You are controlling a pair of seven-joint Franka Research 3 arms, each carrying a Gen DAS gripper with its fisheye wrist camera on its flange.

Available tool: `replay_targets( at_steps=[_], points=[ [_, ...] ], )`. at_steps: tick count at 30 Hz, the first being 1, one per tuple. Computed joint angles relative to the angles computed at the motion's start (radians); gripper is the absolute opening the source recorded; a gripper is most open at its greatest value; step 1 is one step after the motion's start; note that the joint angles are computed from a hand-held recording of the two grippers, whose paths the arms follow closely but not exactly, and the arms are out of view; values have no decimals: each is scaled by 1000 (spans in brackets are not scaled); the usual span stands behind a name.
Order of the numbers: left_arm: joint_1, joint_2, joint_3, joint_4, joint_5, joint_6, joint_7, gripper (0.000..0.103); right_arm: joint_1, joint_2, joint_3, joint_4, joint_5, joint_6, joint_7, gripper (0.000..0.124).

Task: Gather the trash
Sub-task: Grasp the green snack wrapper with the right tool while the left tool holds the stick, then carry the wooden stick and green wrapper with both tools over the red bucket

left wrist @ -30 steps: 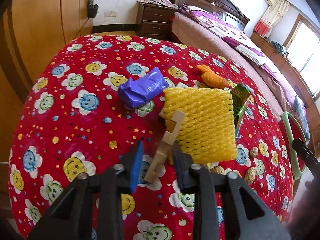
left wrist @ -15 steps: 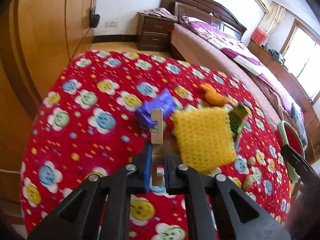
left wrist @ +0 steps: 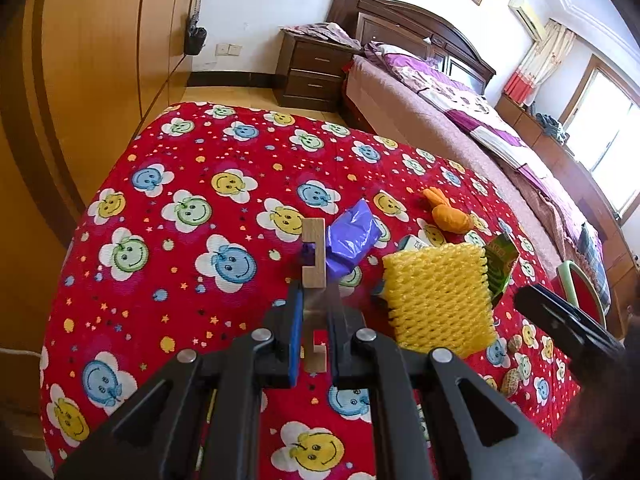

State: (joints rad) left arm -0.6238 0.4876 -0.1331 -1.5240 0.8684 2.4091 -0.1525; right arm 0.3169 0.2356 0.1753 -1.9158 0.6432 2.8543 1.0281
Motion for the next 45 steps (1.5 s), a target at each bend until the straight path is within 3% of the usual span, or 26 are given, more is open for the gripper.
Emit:
replay_targets(
  at_steps=[10,11,14,17,20,30,45],
  points=[
    [15,-11,7,-36,25,89,-8,10,-19,100,24,110,20,-30,33,67],
    [12,-11,9,-35,29,88,-10,10,-25,105,31,115,32,-34,23,64],
    [8,-7,9,-27,28,79,-12,10,-29,113,33,124,37,-61,8,34],
    [3,-12,9,-29,26,66,-26,10,-38,110,43,117,68,-62,-22,31],
    [-9,-22,9,-29,40,38,-46,10,-44,91,47,94,102,-47,-52,16],
    [-40,-22,-12,20,69,-27,-52,10,-77,-41,59,-18,392,-5,-308,14],
    [-93,15,-17,109,74,-38,-48,10,-12,-251,-68,-172,739,-21,-601,14]
  ],
)
